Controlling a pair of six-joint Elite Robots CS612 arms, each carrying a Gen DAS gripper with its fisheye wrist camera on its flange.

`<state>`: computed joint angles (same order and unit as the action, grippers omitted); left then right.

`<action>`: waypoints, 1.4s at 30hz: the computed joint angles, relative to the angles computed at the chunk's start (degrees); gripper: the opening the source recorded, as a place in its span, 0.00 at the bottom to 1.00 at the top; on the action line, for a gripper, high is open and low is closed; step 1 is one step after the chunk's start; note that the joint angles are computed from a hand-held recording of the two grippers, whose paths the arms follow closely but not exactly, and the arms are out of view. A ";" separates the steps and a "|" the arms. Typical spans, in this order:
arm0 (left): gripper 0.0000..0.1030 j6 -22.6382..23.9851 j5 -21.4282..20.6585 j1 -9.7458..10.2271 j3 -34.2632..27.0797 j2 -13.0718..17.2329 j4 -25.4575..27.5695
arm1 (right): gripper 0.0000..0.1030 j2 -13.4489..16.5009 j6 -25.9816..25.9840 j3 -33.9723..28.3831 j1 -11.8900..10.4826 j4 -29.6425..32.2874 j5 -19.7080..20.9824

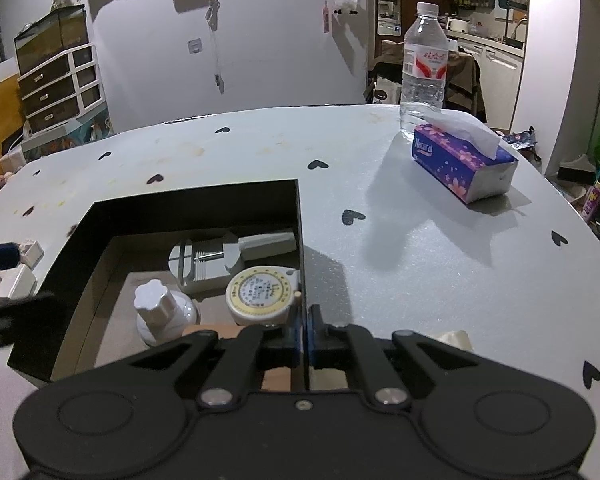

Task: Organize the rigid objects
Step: 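Open the left tool to release the knob beside the tape measure, then move the left tool back and close on the pink scissors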

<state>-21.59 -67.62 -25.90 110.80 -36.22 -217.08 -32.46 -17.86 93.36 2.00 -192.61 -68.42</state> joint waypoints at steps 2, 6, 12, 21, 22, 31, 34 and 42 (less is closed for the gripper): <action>1.00 -0.85 1.40 -0.04 0.89 -0.12 -1.12 | 0.03 0.04 0.33 0.01 -0.01 -0.23 0.04; 1.00 -2.68 7.33 -0.57 2.85 0.11 -3.58 | 0.03 0.13 0.63 0.04 -0.13 -0.53 0.43; 1.00 -11.24 14.35 -0.64 6.60 -0.21 -2.82 | 0.03 0.13 0.59 0.06 -0.13 -0.69 0.24; 1.00 -25.13 22.21 0.17 10.96 -1.10 3.18 | 0.03 0.07 0.89 0.18 0.08 -1.00 -0.44; 1.00 -25.87 22.79 0.28 11.20 -1.10 3.57 | 0.03 0.06 0.90 0.17 0.12 -0.99 -0.54; 0.71 -26.51 22.24 1.63 11.66 -1.44 10.12 | 0.04 0.07 0.78 0.20 0.26 -1.10 -1.03; 0.63 -25.78 20.45 2.32 11.02 -0.79 9.56 | 0.04 0.07 0.79 0.24 0.28 -1.08 -1.17; 0.48 -25.35 19.35 3.39 9.35 0.81 7.95 | 0.04 0.07 0.87 0.11 0.33 -0.76 -1.43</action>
